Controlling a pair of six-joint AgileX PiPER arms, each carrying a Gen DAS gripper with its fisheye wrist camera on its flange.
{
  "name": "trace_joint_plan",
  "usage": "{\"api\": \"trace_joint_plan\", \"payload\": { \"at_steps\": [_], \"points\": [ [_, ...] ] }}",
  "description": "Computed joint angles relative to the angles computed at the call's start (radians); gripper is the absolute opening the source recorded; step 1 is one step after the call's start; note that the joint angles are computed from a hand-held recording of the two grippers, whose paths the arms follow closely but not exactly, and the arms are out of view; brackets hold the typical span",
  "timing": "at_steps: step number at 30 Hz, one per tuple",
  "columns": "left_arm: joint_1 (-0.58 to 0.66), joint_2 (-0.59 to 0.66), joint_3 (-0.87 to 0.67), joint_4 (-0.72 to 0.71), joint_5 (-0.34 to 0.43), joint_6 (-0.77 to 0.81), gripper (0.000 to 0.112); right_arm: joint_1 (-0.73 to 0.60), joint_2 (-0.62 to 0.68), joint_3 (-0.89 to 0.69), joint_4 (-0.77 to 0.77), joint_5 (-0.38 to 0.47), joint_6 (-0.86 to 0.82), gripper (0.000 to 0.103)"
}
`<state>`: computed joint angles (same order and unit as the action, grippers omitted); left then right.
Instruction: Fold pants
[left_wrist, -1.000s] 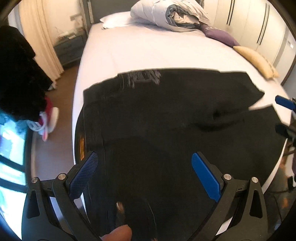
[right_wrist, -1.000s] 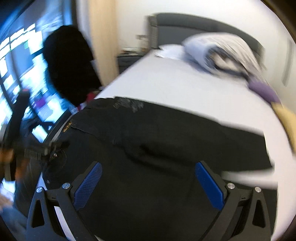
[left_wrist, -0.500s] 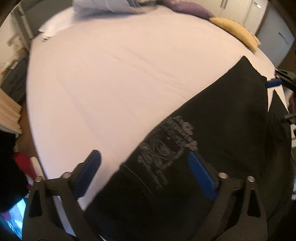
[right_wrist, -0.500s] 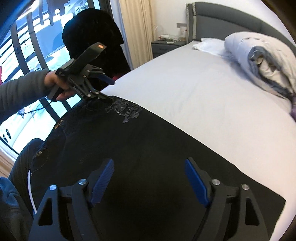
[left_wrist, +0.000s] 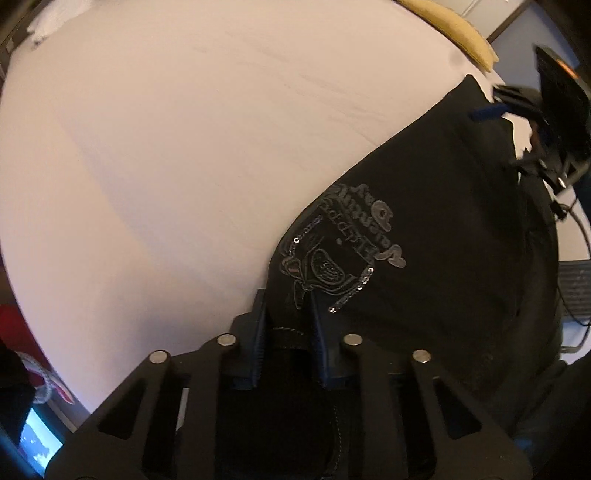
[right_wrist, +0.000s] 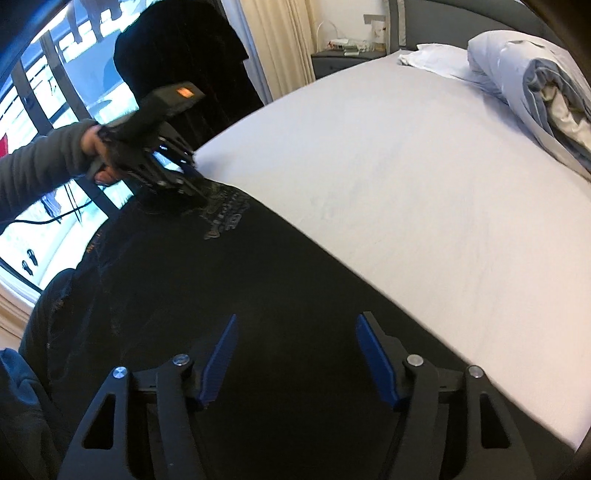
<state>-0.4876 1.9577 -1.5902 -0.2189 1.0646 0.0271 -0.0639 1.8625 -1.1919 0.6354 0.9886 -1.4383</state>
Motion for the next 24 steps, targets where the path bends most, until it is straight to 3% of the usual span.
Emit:
{"api": "trace_joint_plan", "payload": {
  "at_steps": [6,16,18,20,23,24],
  "points": [
    [-0.127,-0.209,0.201,0.152,-0.13,-0.125,0.008,0.132,0.095,-0.156,-0.173,-0.013,0.137,0.052],
    [-0.286,-0.408,0.335,0.288,-0.159,-0.274,0.008,0.282,0.202,-0.327,-0.332,0.014,0.283,0.051],
    [-0.335,-0.392,0.323,0.316,-0.164,-0.338,0.008,0.299,0.222,-0.353,-0.362,0.043,0.3,0.044],
    [-0.287,-0.398,0.31,0.282,-0.151,-0.276,0.008,0.312,0.232,-0.368,-0.389,0.062,0.309,0.026],
    [-0.288,-0.398,0.333,0.292,-0.169,-0.289,0.008,0.311,0.227,-0.372,-0.393,0.074,0.324,0.009],
    [-0.311,-0.38,0.321,0.309,-0.175,-0.323,0.008,0.305,0.214,-0.364,-0.384,0.076,0.329,0.009]
  ]
}}
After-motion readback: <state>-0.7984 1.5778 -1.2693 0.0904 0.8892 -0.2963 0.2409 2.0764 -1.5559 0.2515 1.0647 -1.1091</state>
